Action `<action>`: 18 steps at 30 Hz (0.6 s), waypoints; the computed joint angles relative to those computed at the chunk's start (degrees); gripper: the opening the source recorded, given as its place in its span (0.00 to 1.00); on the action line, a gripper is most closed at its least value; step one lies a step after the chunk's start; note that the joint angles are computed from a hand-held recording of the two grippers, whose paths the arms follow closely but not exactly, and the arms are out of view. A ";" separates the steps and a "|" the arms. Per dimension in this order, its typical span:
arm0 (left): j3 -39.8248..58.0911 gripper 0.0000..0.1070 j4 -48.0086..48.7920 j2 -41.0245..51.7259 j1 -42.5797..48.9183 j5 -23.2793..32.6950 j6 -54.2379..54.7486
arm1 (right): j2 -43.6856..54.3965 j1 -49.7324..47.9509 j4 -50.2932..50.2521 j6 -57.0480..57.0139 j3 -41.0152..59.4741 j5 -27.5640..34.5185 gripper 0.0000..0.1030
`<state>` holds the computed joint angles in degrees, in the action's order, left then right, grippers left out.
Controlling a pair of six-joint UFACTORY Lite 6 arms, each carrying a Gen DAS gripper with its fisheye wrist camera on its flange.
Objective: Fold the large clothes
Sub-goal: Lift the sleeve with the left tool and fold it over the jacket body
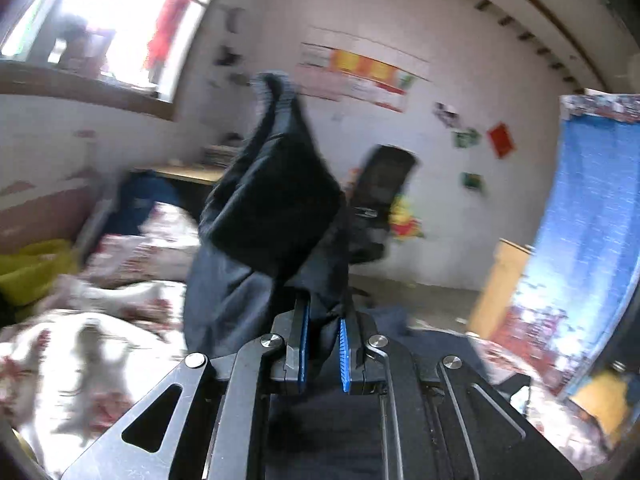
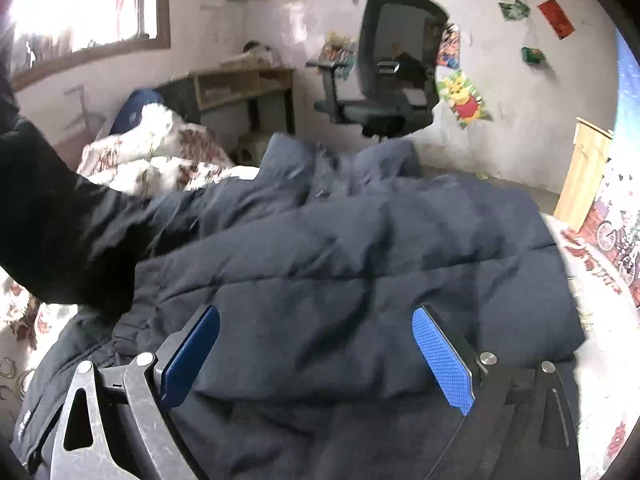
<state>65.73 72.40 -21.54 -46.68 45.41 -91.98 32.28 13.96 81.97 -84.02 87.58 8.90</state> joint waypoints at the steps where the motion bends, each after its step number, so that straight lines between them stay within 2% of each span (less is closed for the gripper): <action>1: 1.33 0.09 0.50 2.50 -0.71 -1.91 -1.08 | -0.99 -1.03 3.79 -3.92 -1.11 0.75 0.95; 3: 4.19 0.09 1.29 7.98 -0.94 -5.74 -2.95 | -2.62 -4.49 8.81 -9.14 -2.79 3.24 0.95; 7: 13.27 0.09 -1.29 21.88 -1.64 -11.56 -3.25 | -3.20 -11.01 8.40 -9.12 -3.34 7.97 0.95; 11: 22.51 0.09 -5.84 35.62 0.61 -18.22 -0.23 | 0.54 -18.28 -0.47 -0.06 0.59 15.07 0.95; 14: 29.09 0.09 -12.74 44.04 1.34 -21.27 5.46 | 4.19 -22.51 -2.89 3.36 4.41 20.50 0.95; 16: 32.66 0.09 -17.12 49.65 1.86 -23.33 8.95 | 7.32 -25.79 -3.76 6.11 7.75 26.14 0.95; 18: 35.42 0.09 -22.70 53.61 2.77 -24.63 14.51 | 12.81 -29.37 -4.98 11.76 14.22 34.48 0.95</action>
<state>101.15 49.70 32.08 -43.91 20.77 -77.47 45.09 -15.41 77.00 -72.26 101.80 43.38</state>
